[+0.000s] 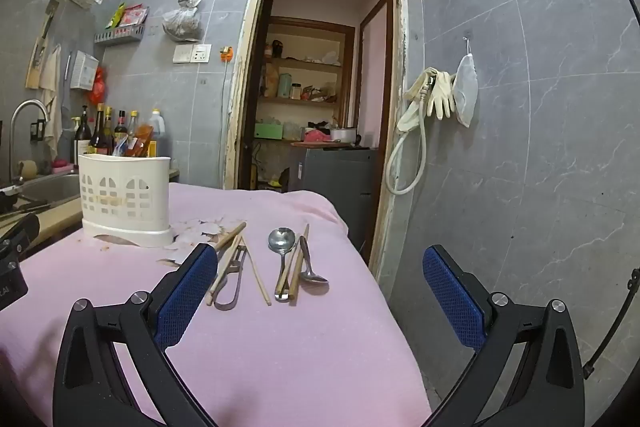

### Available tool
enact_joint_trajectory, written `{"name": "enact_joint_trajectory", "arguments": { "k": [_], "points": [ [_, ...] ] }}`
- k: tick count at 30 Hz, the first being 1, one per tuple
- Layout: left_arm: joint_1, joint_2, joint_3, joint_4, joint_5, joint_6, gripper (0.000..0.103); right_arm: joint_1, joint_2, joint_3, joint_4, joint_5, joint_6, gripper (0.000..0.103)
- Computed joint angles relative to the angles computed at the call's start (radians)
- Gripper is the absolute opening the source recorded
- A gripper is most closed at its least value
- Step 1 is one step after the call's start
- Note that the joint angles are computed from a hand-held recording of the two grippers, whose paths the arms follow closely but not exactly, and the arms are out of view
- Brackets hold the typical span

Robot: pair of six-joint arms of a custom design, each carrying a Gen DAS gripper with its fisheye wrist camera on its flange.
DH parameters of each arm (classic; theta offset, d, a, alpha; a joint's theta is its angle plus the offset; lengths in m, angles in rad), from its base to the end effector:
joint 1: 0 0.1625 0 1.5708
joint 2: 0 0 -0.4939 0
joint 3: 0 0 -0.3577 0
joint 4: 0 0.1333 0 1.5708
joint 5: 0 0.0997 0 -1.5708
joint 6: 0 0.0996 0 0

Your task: Organize utensils

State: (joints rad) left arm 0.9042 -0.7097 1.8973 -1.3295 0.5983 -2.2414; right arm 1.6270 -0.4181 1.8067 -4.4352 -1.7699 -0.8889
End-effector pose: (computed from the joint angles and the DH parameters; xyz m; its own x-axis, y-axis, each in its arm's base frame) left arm -0.1880 -0.5876 0.0618 -0.6579 -0.2702 -0.7029 0.6887 0.1617 -0.7068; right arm 0.1484 -0.6155 0.1012 -0.6197 0.0157 0.7847 -0.7718 0.1696 -0.6129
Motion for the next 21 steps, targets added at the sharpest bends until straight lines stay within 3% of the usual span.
{"name": "enact_joint_trajectory", "arguments": {
  "k": [21],
  "points": [
    [0.0,0.0,0.002,-0.005,0.004,0.001,0.099,-0.002,0.0,0.002,-0.006,0.008,-0.001,0.103]
  ]
}}
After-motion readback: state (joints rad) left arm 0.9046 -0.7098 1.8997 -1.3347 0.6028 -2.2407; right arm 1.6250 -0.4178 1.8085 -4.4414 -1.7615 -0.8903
